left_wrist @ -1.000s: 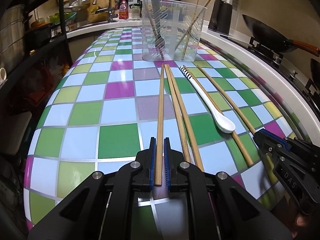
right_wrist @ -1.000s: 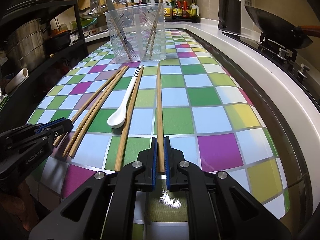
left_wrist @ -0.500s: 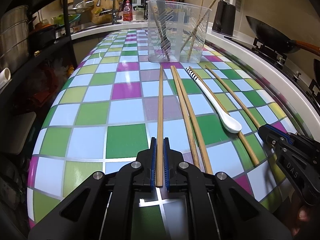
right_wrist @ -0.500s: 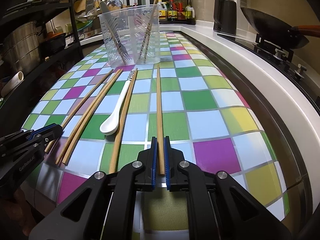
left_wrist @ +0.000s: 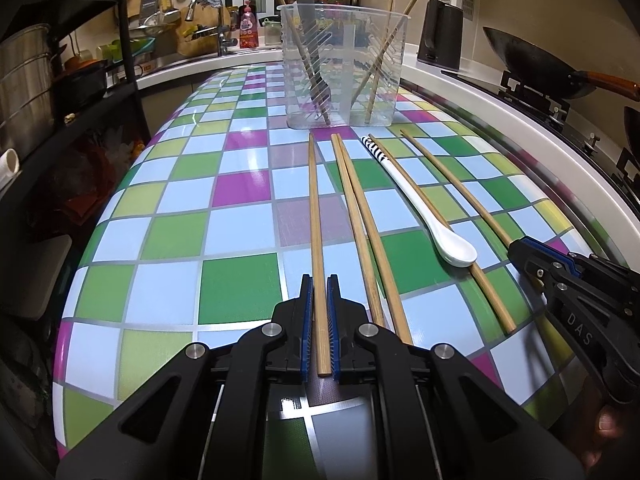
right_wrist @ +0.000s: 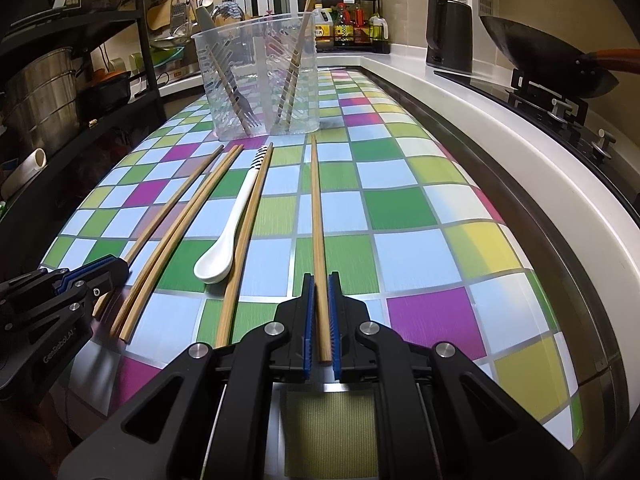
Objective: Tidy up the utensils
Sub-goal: 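Hold both chopsticks against the table with both grippers, then lift the chopsticks with both grippers and carry them over the clear container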
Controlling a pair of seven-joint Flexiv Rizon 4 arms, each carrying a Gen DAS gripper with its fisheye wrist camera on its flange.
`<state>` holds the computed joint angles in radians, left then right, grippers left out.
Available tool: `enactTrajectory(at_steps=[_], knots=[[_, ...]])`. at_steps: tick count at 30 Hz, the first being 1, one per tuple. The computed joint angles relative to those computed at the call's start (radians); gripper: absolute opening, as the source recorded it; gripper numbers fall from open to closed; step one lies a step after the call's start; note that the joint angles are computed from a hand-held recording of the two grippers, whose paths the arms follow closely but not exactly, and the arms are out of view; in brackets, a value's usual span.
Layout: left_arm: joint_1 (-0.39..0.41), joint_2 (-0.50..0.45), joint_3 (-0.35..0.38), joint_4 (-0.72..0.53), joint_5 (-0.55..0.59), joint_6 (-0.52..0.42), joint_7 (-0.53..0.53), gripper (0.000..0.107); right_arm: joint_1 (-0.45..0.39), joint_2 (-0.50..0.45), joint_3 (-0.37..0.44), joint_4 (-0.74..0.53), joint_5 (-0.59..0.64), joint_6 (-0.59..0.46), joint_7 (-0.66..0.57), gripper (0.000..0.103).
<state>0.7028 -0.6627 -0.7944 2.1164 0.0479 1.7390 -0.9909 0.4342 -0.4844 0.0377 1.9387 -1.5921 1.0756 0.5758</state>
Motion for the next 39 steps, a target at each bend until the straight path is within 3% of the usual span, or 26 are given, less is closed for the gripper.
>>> enactTrajectory(at_steps=[27,35,39], knots=[[0.004,0.002,-0.01,0.003,-0.011,-0.013,0.018,0.007,0.006,-0.003,-0.003,-0.005,0.014,-0.005,-0.024,0.007],[0.035,0.0,-0.049,0.014,-0.02,-0.035,0.032,0.007,0.012,0.0,-0.001,-0.002,0.026,-0.006,-0.025,0.007],[0.086,-0.016,-0.106,0.028,-0.01,-0.023,0.038,0.007,0.015,0.02,0.002,0.002,0.025,-0.015,-0.019,0.007]])
